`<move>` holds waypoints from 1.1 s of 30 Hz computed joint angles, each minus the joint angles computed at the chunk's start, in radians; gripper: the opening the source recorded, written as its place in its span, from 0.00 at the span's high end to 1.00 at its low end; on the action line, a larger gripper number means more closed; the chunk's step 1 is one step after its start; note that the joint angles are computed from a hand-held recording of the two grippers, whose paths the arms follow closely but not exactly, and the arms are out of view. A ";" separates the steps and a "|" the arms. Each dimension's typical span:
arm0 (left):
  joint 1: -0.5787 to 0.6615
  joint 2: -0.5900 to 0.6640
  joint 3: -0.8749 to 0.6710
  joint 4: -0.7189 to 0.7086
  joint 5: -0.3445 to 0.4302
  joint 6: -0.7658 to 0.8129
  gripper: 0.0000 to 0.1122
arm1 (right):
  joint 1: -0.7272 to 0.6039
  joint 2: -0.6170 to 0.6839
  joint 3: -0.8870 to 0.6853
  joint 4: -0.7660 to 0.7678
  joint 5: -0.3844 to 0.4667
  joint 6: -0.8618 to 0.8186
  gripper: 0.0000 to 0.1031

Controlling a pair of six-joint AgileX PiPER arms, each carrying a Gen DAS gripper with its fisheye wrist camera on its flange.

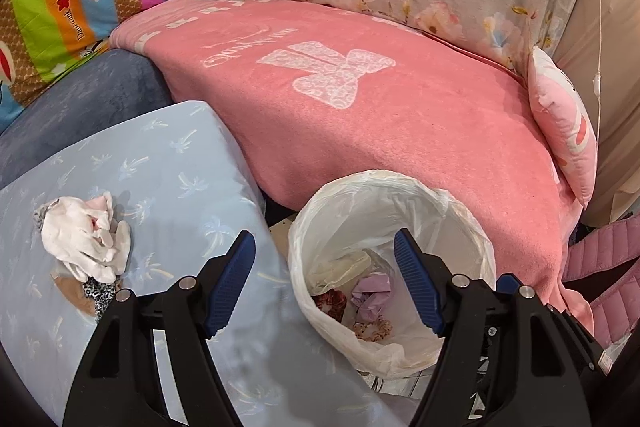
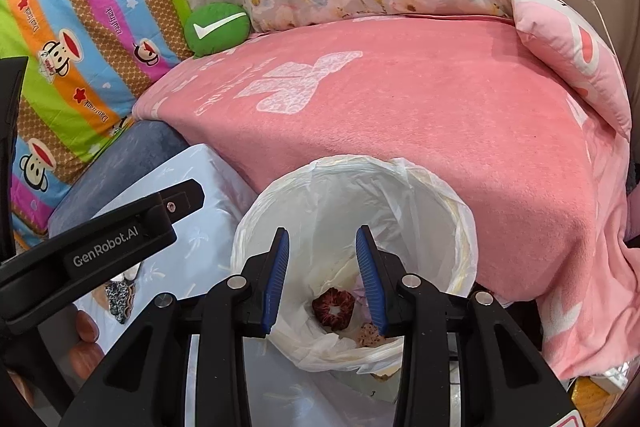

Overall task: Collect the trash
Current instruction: 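Carry both scrunchies over the bin and open both grippers, then move both grippers back toward the white gloves on the table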

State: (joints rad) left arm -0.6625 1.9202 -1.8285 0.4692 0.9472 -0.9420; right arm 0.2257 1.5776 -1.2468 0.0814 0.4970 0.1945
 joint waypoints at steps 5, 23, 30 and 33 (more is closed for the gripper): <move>0.013 -0.051 0.086 0.011 -0.024 -0.031 0.39 | 0.042 0.001 -0.007 -0.033 0.008 0.030 0.66; 0.149 -0.260 0.426 0.026 -0.104 -0.145 0.39 | 0.208 0.052 -0.062 -0.130 0.036 0.122 0.66; 0.234 -0.333 0.536 0.043 -0.131 -0.161 0.39 | 0.280 0.095 -0.109 -0.160 0.059 0.151 0.66; 0.276 -0.355 0.575 0.047 -0.145 -0.149 0.39 | 0.305 0.120 -0.136 -0.161 0.068 0.153 0.66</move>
